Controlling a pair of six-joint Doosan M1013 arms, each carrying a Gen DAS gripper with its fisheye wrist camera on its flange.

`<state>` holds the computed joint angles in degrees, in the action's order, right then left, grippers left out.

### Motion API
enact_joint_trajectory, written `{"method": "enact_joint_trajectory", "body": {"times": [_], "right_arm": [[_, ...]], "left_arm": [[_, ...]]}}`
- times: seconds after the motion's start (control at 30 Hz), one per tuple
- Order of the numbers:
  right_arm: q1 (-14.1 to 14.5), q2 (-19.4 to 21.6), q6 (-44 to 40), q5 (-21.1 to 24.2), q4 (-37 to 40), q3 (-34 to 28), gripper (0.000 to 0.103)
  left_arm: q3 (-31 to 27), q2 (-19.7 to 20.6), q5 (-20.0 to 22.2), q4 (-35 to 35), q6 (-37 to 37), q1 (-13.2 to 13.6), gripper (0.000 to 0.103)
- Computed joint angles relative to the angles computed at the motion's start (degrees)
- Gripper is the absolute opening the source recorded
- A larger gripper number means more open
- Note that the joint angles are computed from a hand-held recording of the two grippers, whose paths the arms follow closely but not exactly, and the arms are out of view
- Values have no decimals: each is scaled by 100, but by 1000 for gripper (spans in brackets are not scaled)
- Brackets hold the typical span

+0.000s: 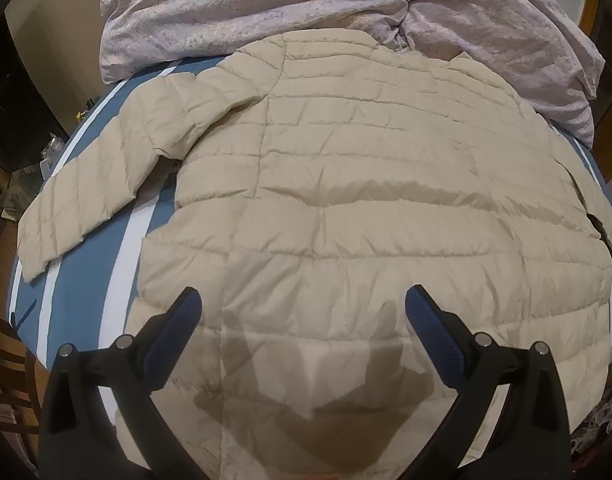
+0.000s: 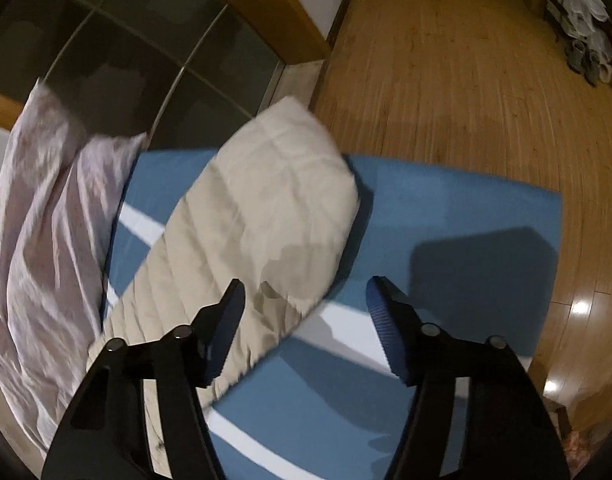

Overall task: Fold large clothes
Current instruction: 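Reach the right gripper to a jacket sleeve cuff and grasp it, then carry the sleeve across the jacket back with the right gripper and release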

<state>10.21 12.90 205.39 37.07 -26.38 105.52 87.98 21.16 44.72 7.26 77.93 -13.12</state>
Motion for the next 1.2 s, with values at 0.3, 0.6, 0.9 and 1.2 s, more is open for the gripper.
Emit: {"method": "enact_joint_trajectory", "body": {"times": [0.3, 0.6, 0.9, 1.2], "right_arm": [[-6, 146, -271, 436, -124, -188, 15], [238, 373, -1094, 747, -816, -766, 7], [573, 758, -2717, 25, -649, -1563, 6], [975, 1386, -5212, -657, 1600, -2362, 6]], "left_arm": [[-120, 102, 65, 83, -34, 35, 101], [-185, 141, 42, -290, 285, 153, 101], [-434, 241, -41, -1089, 876, 259, 101], [-913, 552, 264, -2405, 1702, 385, 101]]}}
